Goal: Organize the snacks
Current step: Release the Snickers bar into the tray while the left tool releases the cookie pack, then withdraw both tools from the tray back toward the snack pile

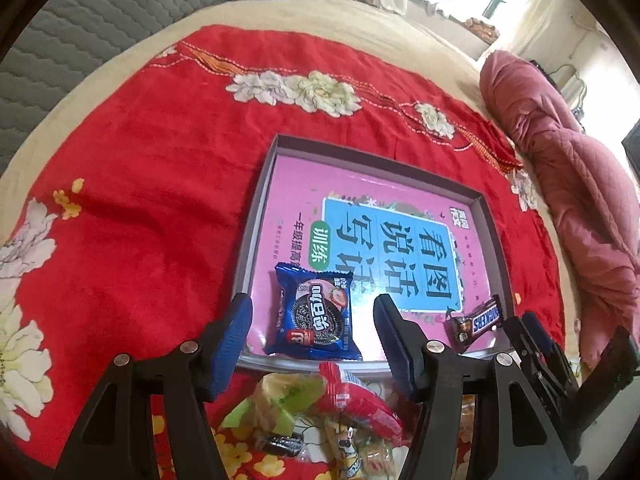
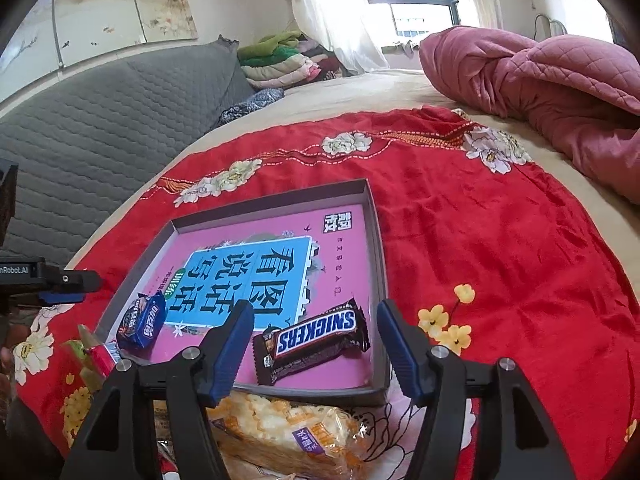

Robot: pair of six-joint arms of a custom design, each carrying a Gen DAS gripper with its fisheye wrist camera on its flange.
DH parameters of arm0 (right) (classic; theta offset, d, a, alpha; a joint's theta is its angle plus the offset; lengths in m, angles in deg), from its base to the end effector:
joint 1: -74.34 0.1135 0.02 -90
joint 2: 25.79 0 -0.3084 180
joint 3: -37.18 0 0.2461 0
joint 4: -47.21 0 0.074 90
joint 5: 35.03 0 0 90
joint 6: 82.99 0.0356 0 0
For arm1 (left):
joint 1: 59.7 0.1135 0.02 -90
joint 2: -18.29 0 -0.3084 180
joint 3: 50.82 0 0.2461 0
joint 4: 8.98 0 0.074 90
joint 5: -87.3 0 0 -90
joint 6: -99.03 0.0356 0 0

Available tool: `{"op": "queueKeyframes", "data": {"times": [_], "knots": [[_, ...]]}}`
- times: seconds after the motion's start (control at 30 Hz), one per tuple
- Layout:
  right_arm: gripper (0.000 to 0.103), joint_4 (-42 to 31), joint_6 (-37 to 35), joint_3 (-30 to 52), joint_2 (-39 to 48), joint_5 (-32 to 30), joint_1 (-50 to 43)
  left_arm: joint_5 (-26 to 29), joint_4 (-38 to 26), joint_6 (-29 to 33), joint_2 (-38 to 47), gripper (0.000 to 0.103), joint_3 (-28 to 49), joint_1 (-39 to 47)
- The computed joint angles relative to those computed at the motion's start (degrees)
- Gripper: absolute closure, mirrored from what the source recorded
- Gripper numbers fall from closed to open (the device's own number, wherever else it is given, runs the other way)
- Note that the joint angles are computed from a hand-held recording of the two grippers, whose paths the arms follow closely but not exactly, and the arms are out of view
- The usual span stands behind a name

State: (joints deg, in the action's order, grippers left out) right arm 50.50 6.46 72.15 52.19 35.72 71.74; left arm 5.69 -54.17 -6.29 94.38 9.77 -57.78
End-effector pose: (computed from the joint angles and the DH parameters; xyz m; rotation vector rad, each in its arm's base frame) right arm 0.2188 0.0018 0.1785 -0.1378 2.2370 0.3499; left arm 0.2365 0.0027 0.2519 -0.3453 2.6153 -0.2726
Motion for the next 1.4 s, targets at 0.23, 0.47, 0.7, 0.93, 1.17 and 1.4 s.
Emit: {"op": "queueKeyframes", "data": {"times": [0.23,0.47,0.7,0.93,1.17,1.4], "knots": [[0.032,-0.1,0.2,-0.3,-1.7,-1.1,-1.3,-0.3,-1.3,0.8,-3.1,0.036,-0.3,1.3],[0.027,0.3,1.3,-0.8,-4.5,-3.2,-3.6,0.2,-2.5,2.1,-5.1,0.036,-0.6,2.9],[0.026,-2.3,1.3,-0.2,-6.1,-5.0,-6.0,1.4,-2.8,2.9,-6.3,0.036,-1.6,3.6],[0.025,-4.8,0.5,-0.8,-9.5,-5.3,-7.6,2.7,-3.6,4.9,-8.1,0.036,-2.2,4.9],[0.015,-5.9,0.9,-2.2,-13.1,-3.9,-6.9,5.4,-4.5,7.6,-9.5,0.036,-3.0,8.1],[0.006,-8.1,1.3,-3.4,-17.8,-2.3,-4.2,7.1,-5.1,9.5,-10.6,0.036,-3.6,10.2]]}}
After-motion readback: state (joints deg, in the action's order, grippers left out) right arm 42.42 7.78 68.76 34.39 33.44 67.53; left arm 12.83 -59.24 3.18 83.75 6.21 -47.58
